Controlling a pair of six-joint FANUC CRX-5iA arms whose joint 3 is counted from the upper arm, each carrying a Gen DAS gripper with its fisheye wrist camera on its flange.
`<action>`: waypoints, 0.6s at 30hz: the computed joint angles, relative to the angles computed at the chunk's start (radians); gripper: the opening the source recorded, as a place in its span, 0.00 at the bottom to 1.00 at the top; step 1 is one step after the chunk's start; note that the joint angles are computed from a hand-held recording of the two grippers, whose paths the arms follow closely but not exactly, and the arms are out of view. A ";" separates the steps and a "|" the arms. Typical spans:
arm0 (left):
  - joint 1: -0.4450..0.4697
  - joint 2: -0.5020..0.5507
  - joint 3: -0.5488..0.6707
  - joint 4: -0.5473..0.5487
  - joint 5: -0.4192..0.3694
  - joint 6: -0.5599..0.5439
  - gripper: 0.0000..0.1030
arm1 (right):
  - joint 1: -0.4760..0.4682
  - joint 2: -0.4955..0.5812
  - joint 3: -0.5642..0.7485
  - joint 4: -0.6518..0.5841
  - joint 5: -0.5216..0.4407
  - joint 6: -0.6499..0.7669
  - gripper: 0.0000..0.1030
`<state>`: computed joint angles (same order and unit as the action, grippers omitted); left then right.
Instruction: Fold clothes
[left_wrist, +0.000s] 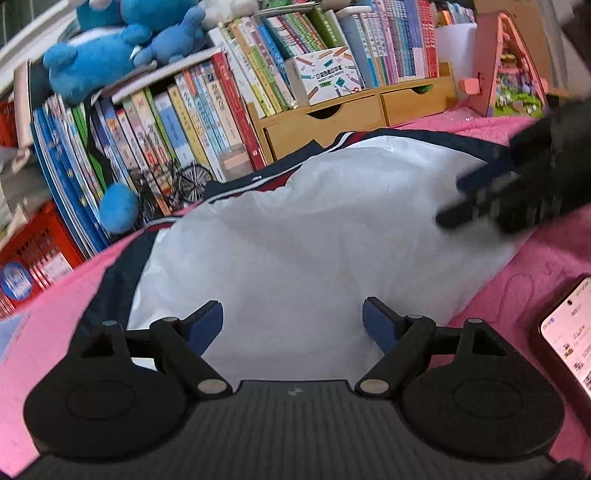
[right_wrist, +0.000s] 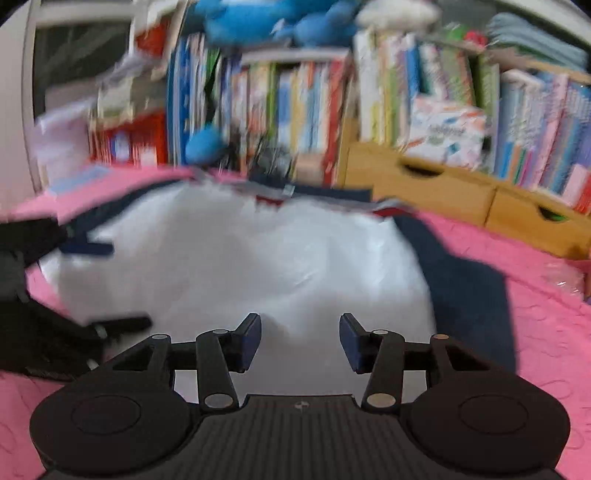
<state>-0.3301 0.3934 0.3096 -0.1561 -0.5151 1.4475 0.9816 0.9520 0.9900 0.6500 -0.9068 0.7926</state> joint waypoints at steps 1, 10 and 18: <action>0.004 0.000 -0.002 0.017 -0.002 -0.007 0.84 | 0.003 0.015 0.017 0.007 -0.032 0.010 0.47; -0.021 0.007 0.045 -0.105 -0.053 0.111 1.00 | -0.026 -0.279 -0.545 0.240 0.030 -0.436 0.48; -0.019 -0.013 0.026 -0.107 -0.026 0.155 0.99 | -0.021 -0.459 -0.815 0.276 0.119 -0.799 0.50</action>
